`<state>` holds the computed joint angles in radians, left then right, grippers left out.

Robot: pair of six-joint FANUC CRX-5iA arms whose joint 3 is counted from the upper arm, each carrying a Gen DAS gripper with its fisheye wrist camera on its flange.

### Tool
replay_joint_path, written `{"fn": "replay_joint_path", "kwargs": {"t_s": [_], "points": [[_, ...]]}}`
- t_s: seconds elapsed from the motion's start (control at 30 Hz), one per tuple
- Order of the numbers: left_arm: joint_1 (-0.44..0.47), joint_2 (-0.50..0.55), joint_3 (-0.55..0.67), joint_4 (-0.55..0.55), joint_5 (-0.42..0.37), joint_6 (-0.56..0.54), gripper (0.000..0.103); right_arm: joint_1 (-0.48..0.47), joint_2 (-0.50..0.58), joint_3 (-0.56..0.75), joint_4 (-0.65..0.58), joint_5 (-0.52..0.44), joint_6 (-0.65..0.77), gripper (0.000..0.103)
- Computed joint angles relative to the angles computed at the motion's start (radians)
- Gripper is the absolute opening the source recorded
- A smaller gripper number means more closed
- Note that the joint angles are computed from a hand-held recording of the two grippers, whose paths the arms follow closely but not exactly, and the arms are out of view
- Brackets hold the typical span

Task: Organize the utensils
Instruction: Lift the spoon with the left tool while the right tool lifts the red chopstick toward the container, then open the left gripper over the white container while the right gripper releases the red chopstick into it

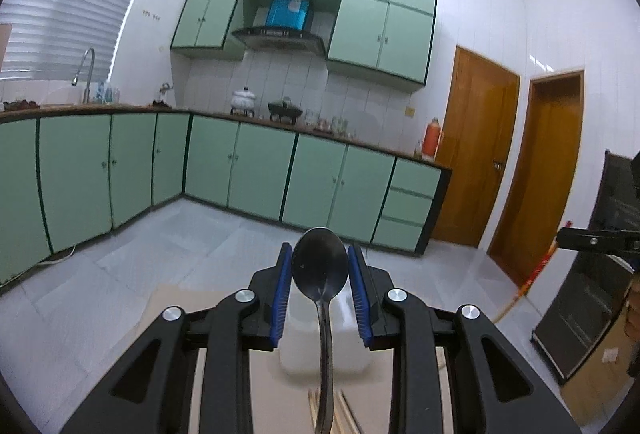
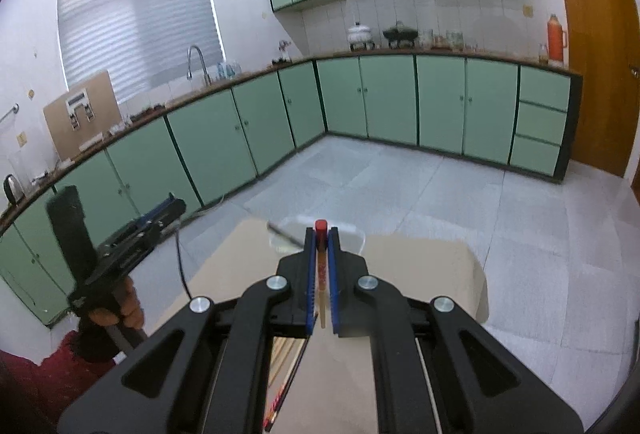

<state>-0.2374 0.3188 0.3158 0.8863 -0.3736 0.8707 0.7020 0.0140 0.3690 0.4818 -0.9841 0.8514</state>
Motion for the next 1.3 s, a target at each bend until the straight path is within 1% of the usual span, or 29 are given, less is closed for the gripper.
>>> {"fn": "replay_joint_path", "kwargs": {"t_s": [0.1, 0.17, 0.2, 0.33, 0.4, 0.57, 0.67, 0.77, 0.8, 0.9, 1.0, 1.07, 1.1, 1.13, 1.23, 1.3], "points": [[-0.010, 0.075, 0.105, 0.030, 0.014, -0.018, 0.028, -0.029, 0.022, 0.070, -0.019, 0.014, 0.034, 0.005], [-0.016, 0.110, 0.154, 0.040, 0.022, -0.021, 0.028, -0.043, 0.045, 0.111, -0.007, 0.019, 0.050, 0.005], [-0.018, 0.144, 0.204, 0.032, 0.017, -0.007, 0.028, -0.049, 0.058, 0.130, -0.003, 0.020, 0.058, 0.005], [-0.031, 0.231, 0.319, 0.015, 0.021, 0.013, 0.028, -0.087, 0.133, 0.233, -0.030, 0.005, 0.111, 0.005], [-0.033, 0.273, 0.374, -0.007, 0.011, 0.037, 0.028, -0.106, 0.173, 0.281, -0.055, -0.007, 0.140, 0.005], [-0.030, 0.383, 0.523, -0.119, -0.038, 0.162, 0.028, -0.155, 0.265, 0.376, -0.130, -0.029, 0.182, 0.005], [-0.028, 0.430, 0.584, -0.180, -0.059, 0.217, 0.028, -0.172, 0.304, 0.406, -0.153, -0.040, 0.197, 0.005], [-0.024, 0.479, 0.667, -0.248, -0.111, 0.290, 0.028, -0.177, 0.332, 0.420, -0.156, -0.045, 0.205, 0.005], [-0.024, 0.481, 0.664, -0.248, -0.115, 0.289, 0.028, -0.178, 0.341, 0.423, -0.160, -0.046, 0.208, 0.005], [-0.016, 0.504, 0.700, -0.285, -0.163, 0.331, 0.028, -0.174, 0.356, 0.418, -0.160, -0.049, 0.207, 0.005], [-0.012, 0.494, 0.681, -0.299, -0.180, 0.344, 0.028, -0.172, 0.372, 0.418, -0.172, -0.061, 0.205, 0.005], [-0.010, 0.491, 0.679, -0.311, -0.189, 0.352, 0.032, -0.168, 0.380, 0.417, -0.178, -0.071, 0.205, 0.005], [-0.009, 0.487, 0.675, -0.314, -0.190, 0.355, 0.035, -0.166, 0.382, 0.415, -0.176, -0.074, 0.202, 0.006], [-0.009, 0.473, 0.650, -0.308, -0.181, 0.348, 0.038, -0.164, 0.384, 0.412, -0.173, -0.075, 0.197, 0.008], [-0.007, 0.445, 0.613, -0.309, -0.176, 0.340, 0.040, -0.159, 0.379, 0.394, -0.169, -0.071, 0.176, 0.010], [-0.007, 0.411, 0.555, -0.288, -0.154, 0.316, 0.043, -0.156, 0.364, 0.369, -0.162, -0.057, 0.157, 0.018]]}}
